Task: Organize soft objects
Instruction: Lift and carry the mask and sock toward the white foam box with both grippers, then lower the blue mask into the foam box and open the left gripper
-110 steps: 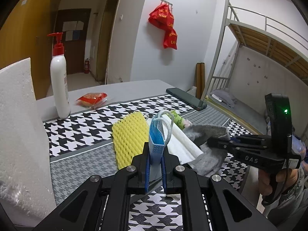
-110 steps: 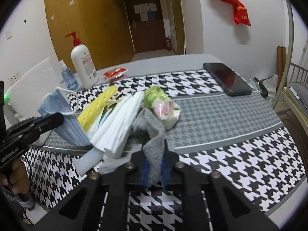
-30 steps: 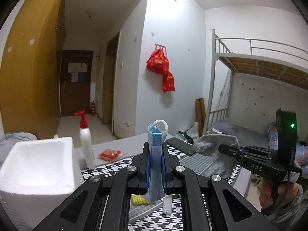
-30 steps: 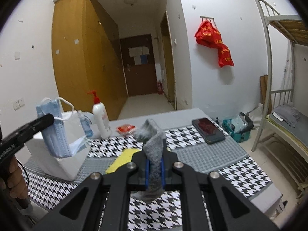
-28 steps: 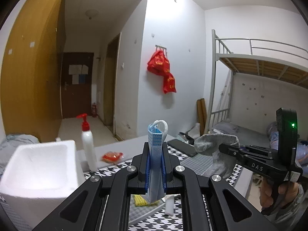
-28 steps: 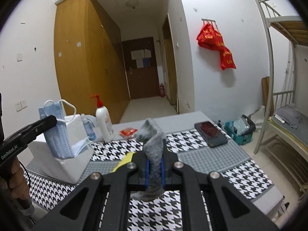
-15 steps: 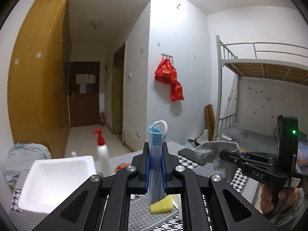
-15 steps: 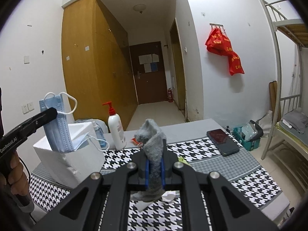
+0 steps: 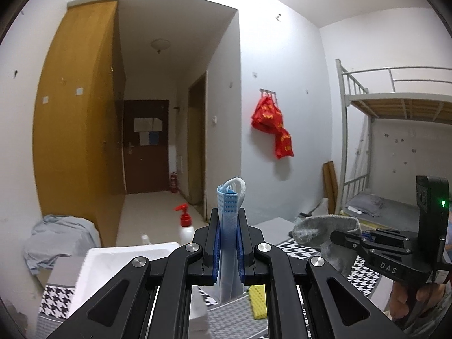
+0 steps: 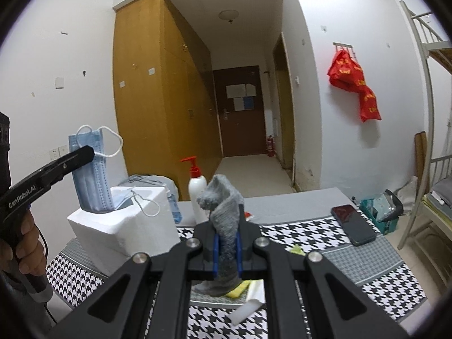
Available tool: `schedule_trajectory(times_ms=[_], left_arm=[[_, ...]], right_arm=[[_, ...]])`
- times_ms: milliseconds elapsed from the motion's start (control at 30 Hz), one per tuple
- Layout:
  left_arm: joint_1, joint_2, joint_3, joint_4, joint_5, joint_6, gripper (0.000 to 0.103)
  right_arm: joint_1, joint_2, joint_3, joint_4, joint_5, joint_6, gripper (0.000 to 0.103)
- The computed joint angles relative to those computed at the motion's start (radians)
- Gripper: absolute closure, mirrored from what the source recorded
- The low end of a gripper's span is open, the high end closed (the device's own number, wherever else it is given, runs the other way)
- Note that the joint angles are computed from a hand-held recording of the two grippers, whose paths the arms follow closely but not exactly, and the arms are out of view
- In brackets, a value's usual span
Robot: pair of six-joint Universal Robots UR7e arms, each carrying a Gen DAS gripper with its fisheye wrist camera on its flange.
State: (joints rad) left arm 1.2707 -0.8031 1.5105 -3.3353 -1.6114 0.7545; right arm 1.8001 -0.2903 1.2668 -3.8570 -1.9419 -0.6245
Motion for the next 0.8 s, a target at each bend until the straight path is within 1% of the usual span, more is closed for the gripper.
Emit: schedule_trajectory(times_ms=[167, 500, 633, 800], left_arm=[[0.007, 0.001, -0.016, -0.014, 0.017, -0.011, 0.093], [0.026, 0.033, -0.091, -0.014, 0.088, -0.047, 0.093], [0.031, 0.047, -0.125, 0.008, 0.127, -0.059, 0.093], [0.034, 0.076, -0.175, 0.05, 0.196, -0.097, 0.093]], right_arm=[[-0.001, 0.009, -0.009, 0.017, 0.023, 0.0, 0.091], [0.005, 0.028, -0.047, 0.052, 0.024, 0.002, 0.091], [0.004, 0.033, -0.058, 0.073, 0.029, 0.002, 0.091], [0.004, 0.04, -0.066, 0.084, 0.031, 0.0, 0.091]])
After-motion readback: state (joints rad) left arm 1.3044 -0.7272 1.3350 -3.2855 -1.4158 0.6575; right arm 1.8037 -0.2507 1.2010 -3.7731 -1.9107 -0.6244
